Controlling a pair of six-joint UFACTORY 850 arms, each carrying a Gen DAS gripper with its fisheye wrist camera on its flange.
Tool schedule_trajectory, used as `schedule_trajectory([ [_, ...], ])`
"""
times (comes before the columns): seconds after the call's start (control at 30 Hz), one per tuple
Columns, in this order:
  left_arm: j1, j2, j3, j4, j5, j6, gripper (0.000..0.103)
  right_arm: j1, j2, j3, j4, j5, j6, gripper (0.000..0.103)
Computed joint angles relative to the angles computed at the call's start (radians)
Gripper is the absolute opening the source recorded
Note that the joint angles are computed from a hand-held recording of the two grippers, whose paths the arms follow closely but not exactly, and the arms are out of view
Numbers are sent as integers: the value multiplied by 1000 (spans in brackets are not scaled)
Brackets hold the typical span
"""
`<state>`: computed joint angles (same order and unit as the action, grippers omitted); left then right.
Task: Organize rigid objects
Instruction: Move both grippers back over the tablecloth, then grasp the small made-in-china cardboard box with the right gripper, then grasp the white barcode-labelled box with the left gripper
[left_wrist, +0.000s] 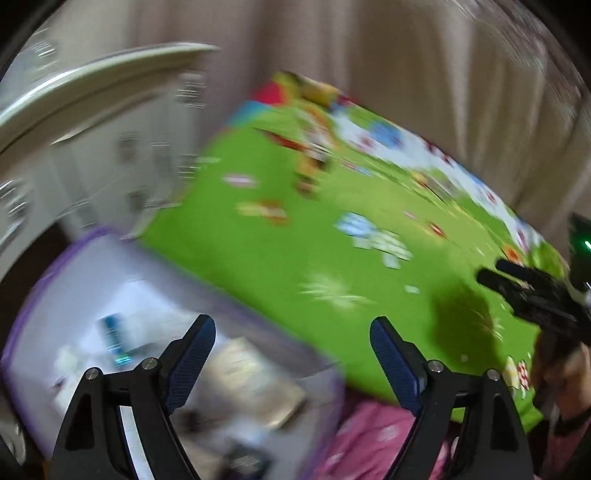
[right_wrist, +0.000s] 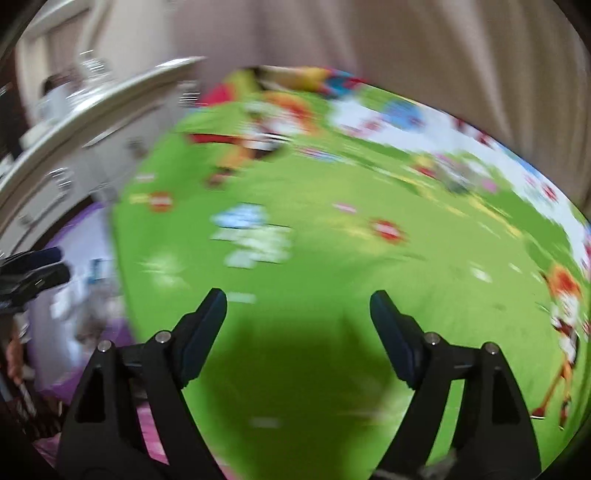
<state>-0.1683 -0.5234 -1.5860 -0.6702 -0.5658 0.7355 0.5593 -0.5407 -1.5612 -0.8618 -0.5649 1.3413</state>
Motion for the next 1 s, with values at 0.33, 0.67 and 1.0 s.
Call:
schedule_trajectory([
  [0.33,-228,-305,-385,143,6,-180,87,-274,71,139,-17,122,221,82],
  [0.67,-232,-423,-519,99,32,-263,94,-401,-272,-400,189,-66,-195,82],
  [1.0,-238,-441,-552,127,4,-262,103,-450,-357,-480,355,-65,-422,45],
])
